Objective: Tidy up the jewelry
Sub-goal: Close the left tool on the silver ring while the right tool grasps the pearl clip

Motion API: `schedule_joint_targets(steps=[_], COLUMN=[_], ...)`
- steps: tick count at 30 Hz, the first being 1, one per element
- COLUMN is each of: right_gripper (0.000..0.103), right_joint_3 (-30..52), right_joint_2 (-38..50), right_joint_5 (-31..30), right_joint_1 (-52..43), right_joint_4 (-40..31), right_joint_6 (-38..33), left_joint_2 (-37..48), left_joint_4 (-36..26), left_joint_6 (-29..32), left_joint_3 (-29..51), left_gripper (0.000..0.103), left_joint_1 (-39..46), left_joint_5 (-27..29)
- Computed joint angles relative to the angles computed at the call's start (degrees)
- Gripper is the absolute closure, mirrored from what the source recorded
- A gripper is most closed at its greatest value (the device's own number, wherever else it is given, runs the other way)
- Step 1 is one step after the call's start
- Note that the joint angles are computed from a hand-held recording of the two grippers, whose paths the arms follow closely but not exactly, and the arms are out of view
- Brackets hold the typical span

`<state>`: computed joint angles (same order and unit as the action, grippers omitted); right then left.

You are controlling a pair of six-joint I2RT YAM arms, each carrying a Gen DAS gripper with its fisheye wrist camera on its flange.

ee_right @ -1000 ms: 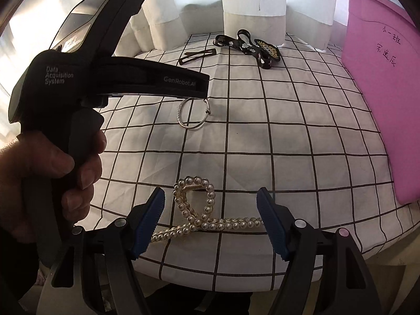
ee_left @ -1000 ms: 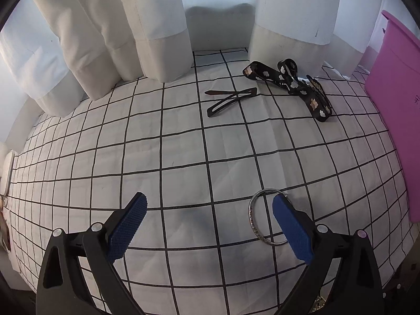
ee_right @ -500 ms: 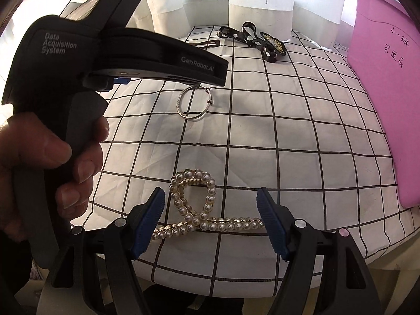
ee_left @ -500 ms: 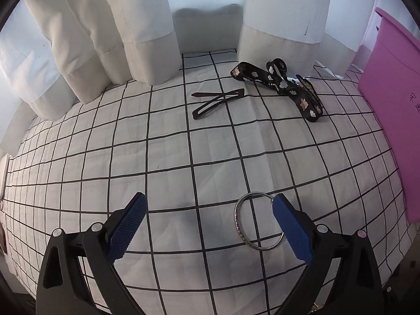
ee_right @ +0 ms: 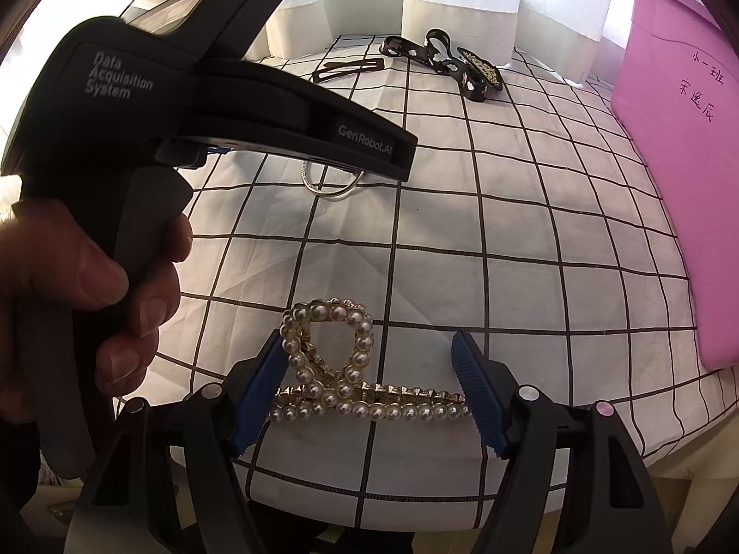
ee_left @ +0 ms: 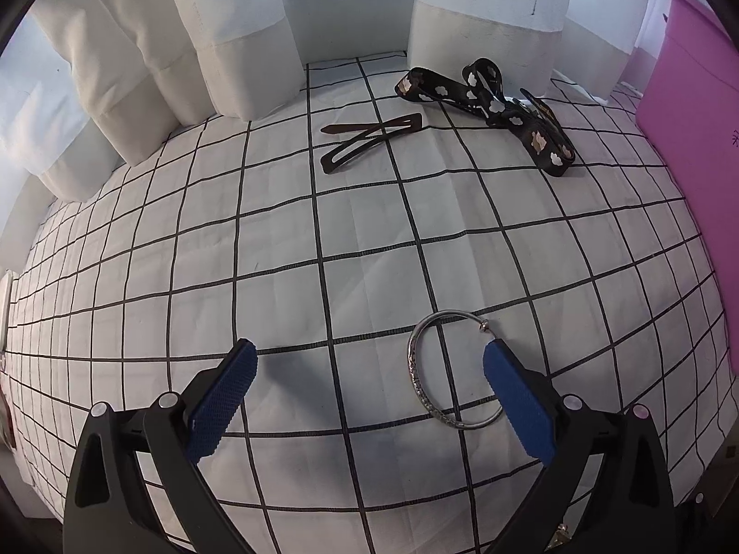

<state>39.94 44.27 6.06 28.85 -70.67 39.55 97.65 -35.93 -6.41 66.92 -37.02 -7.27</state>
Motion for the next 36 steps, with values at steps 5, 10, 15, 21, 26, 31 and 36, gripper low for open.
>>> schedule_joint_targets(steps=[5, 10, 15, 21, 26, 31, 36], right_gripper=[0.033, 0.033, 0.033, 0.033, 0.033, 0.033, 0.032], right_joint_3=[0.23, 0.29, 0.12, -0.01, 0.13, 0.03, -0.2], right_joint_2=[0.98, 0.86, 0.88, 0.91, 1.36, 1.58, 1.63], right_joint_5=[1.19, 0.79, 0.72, 0.64, 0.53, 0.54, 0.4], right_joint_1=[1.75, 1.12, 0.89, 0.76, 0.93, 0.91, 0.53], right_joint_4=[-0.12, 0.15, 0.46, 0.68, 0.93, 1.45, 1.8], right_joint_6=[0.08, -0.21, -0.51, -0.68, -0.41, -0.31, -0.76], left_joint_2=[-0.67, -1.72, -5.01, -3.49, -4.54, -6.53, -7.14], left_joint_4=[0.66, 0.87, 2.8, 1.3, 1.18, 1.4, 0.56], left_joint_6=[0.48, 2.9, 3.23, 4.59, 2.99, 7.29, 7.67], left_joint_3=[-1.47, -2.49, -3.65, -2.64, -3.82, -5.5, -5.75], left_gripper=[0.006, 0.006, 0.006, 0.005, 0.005, 0.006, 0.006], left_joint_1=[1.9, 5.02, 7.46, 5.14, 6.39, 8.47, 7.34], left_joint_5=[2.51, 6.31, 8.01, 7.22, 10.08, 14.46, 14.18])
